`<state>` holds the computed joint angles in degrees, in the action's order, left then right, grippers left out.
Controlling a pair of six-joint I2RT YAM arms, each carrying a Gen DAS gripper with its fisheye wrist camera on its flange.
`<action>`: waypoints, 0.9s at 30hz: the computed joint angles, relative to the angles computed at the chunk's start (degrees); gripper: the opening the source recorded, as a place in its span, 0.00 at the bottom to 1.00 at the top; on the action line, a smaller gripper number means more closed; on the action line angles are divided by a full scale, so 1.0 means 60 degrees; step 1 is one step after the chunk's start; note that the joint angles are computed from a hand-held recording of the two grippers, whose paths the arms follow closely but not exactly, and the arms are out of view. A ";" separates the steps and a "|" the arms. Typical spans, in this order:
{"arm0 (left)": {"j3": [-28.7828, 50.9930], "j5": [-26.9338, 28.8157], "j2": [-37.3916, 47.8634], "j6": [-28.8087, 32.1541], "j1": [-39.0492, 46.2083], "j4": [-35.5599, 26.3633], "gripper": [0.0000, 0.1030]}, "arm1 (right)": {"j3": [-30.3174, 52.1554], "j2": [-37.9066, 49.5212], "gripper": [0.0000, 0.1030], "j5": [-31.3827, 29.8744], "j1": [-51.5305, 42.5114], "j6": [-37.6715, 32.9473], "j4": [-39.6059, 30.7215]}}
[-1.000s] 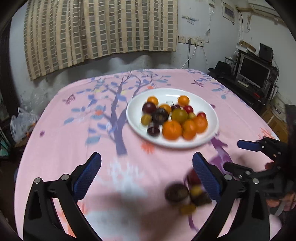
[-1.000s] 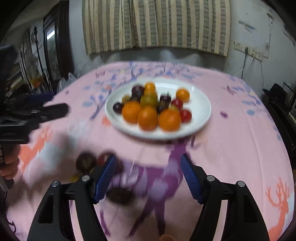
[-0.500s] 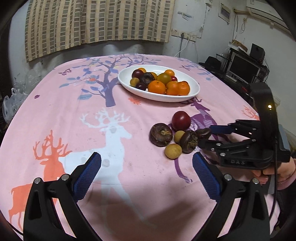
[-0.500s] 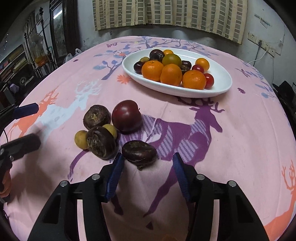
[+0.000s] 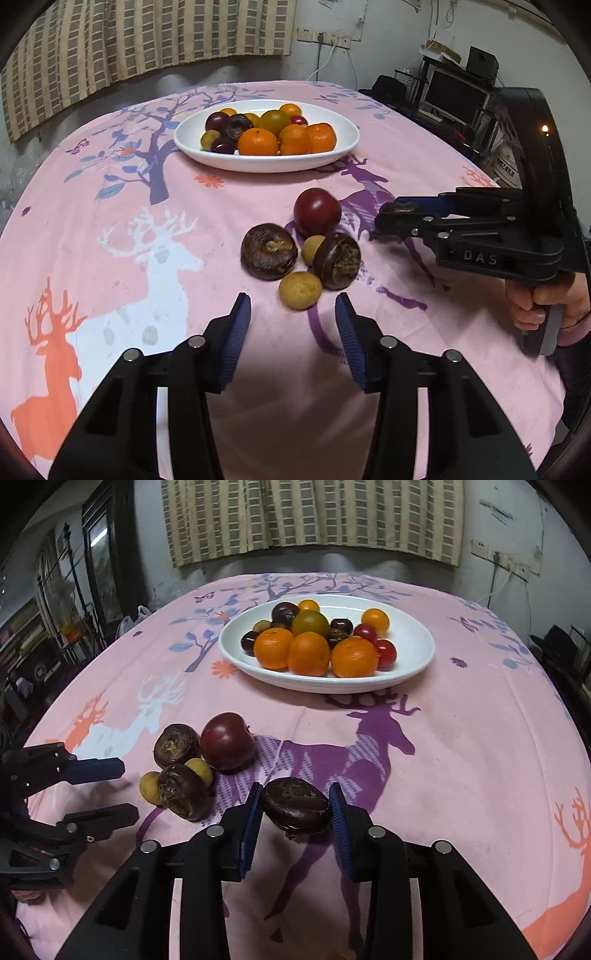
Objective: Organize fruits
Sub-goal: 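Grasp a dark passion fruit with the right tool while the left grasps a yellow plum, then place the passion fruit and plum on the white plate and release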
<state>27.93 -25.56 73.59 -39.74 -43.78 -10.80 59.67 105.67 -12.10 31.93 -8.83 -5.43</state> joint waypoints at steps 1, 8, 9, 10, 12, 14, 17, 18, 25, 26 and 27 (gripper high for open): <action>0.0073 -0.0010 0.0118 0.0080 0.0020 0.0039 0.46 | 0.0076 0.0060 0.36 0.0075 -0.0015 0.0001 -0.0112; 0.0281 0.0328 0.0728 0.0400 0.0417 0.0184 0.37 | 0.0098 0.0035 0.36 0.0010 -0.0044 -0.0048 -0.0216; 0.0250 0.0453 0.0742 0.0484 0.0476 0.0293 0.35 | 0.0076 -0.0002 0.36 0.0013 -0.0044 -0.0055 -0.0209; 0.0269 0.0468 0.0783 0.0540 0.0484 0.0334 0.34 | 0.0067 -0.0034 0.36 0.0001 -0.0046 -0.0063 -0.0222; 0.0364 0.0385 0.0920 0.0669 0.0430 0.0350 0.34 | 0.0044 -0.0089 0.36 -0.0027 -0.0052 -0.0077 -0.0232; 0.0469 0.0500 0.1143 0.0771 0.0472 0.0415 0.34 | 0.0003 -0.0145 0.36 -0.0031 -0.0045 -0.0086 -0.0215; 0.0644 0.0404 0.1472 0.0771 0.0421 0.0390 0.26 | -0.0014 -0.0189 0.36 -0.0078 -0.0048 -0.0127 -0.0195; 0.0649 0.0384 0.1466 0.0745 0.0378 0.0358 0.26 | -0.0040 -0.0217 0.36 -0.0050 -0.0040 -0.0137 -0.0170; 0.0231 -0.0089 0.0345 -0.0018 -0.0319 -0.0218 0.26 | -0.0297 -0.0485 0.36 -0.0402 -0.0137 -0.0173 -0.0073; 0.0131 -0.0172 -0.0172 -0.0139 -0.0474 -0.0499 0.26 | -0.0395 -0.0635 0.36 -0.0582 -0.0174 -0.0180 -0.0021; 0.0113 -0.0141 -0.0637 -0.0121 -0.0490 -0.0795 0.26 | -0.0470 -0.0819 0.36 -0.0822 -0.0228 -0.0193 0.0059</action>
